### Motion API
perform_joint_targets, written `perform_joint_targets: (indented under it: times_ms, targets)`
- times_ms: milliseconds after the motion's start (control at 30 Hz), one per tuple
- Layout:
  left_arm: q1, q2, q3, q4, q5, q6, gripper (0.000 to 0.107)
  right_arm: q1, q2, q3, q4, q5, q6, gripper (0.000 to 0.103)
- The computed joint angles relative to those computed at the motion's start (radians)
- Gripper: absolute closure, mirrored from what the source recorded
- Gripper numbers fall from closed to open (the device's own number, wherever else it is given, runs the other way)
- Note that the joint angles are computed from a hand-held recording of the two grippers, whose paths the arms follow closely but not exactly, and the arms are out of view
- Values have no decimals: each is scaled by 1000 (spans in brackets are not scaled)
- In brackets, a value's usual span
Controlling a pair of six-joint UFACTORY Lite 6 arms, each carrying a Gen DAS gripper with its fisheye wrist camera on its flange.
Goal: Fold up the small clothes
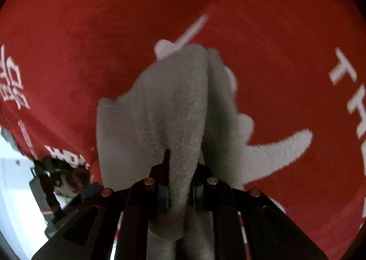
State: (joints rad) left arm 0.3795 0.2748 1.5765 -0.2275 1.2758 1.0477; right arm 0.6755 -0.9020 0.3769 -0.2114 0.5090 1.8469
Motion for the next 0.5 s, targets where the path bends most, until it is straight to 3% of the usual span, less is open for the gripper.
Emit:
perform_joint_targets:
  times_ms: [133,233,300,333,500]
  targets:
    - [-2,-12,3,-10,-13,19,15,42,-14,32,-104,45,46,89]
    - [-25,-24,1,-12,-34,0,15,-25,-14,71,-1,106,-135,89]
    - [-39,-22,10,-17,-53,-23,15,-56,89,149,102,262,-257,85]
    - [-46,-15,18,-18,-61,-33,15,-48,114,169,111,319,-255,77]
    - [-93,54,93,-12,-90,-106,15,172,64,252,-56,574,47,76]
